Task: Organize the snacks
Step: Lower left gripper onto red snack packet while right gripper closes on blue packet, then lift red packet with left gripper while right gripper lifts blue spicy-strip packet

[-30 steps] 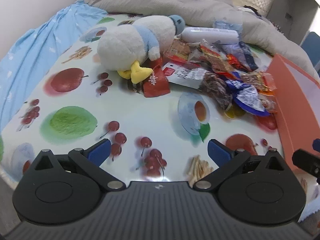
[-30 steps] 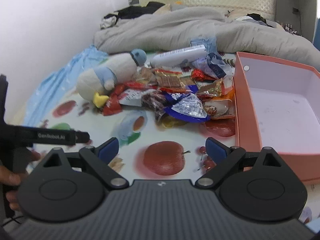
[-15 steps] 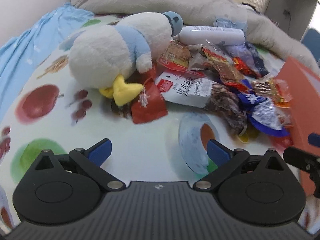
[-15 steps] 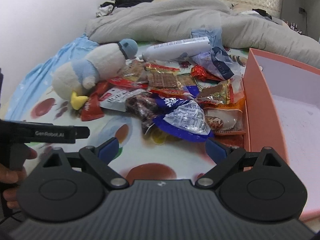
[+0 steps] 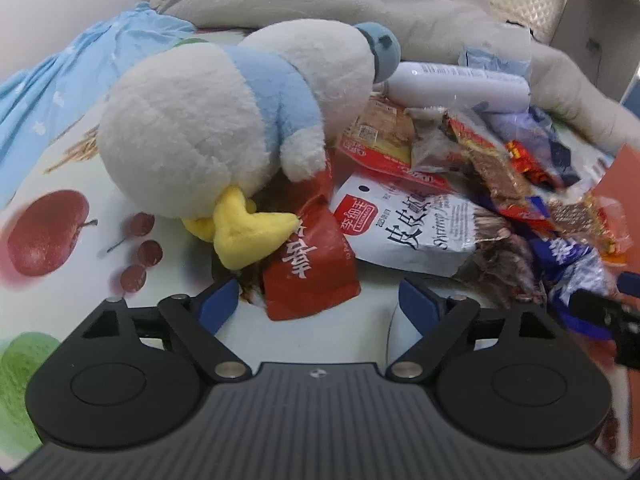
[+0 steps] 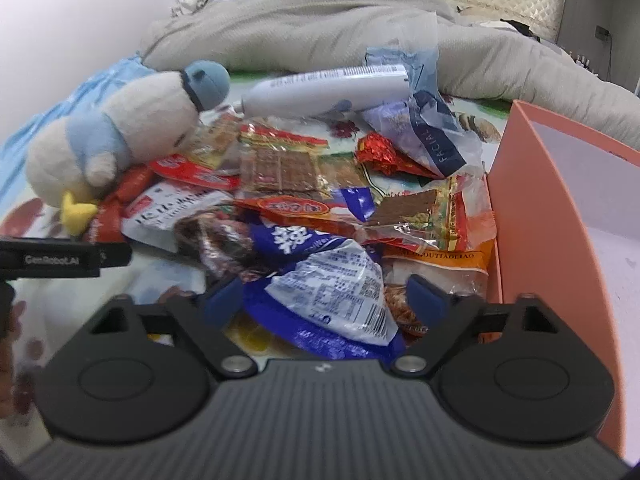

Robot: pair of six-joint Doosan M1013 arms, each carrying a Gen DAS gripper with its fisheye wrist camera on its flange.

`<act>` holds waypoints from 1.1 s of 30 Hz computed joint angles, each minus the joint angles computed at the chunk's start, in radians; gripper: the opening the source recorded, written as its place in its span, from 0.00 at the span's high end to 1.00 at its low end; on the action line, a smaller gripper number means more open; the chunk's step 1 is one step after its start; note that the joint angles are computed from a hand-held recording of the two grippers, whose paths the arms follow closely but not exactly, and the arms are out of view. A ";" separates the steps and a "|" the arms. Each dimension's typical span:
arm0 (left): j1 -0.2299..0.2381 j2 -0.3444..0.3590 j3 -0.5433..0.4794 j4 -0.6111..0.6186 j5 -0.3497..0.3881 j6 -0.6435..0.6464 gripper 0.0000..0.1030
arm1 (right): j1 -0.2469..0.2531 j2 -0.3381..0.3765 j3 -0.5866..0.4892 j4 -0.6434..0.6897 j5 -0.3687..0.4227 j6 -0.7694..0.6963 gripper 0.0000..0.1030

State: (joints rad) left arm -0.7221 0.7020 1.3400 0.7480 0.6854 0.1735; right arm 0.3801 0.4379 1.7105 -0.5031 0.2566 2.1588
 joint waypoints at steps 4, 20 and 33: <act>-0.004 0.016 -0.017 0.040 0.028 -0.019 0.16 | -0.001 0.016 -0.010 -0.021 0.003 0.032 0.25; -0.008 0.024 -0.012 0.141 0.036 -0.168 0.44 | 0.010 0.022 -0.016 0.012 0.001 0.019 0.36; -0.042 -0.070 0.101 0.076 -0.014 -0.191 0.44 | 0.031 -0.055 0.048 0.046 0.023 -0.010 0.52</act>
State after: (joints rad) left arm -0.7641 0.6322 1.4413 0.8237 0.6719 -0.0175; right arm 0.4113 0.3826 1.7587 -0.4566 0.2796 2.1486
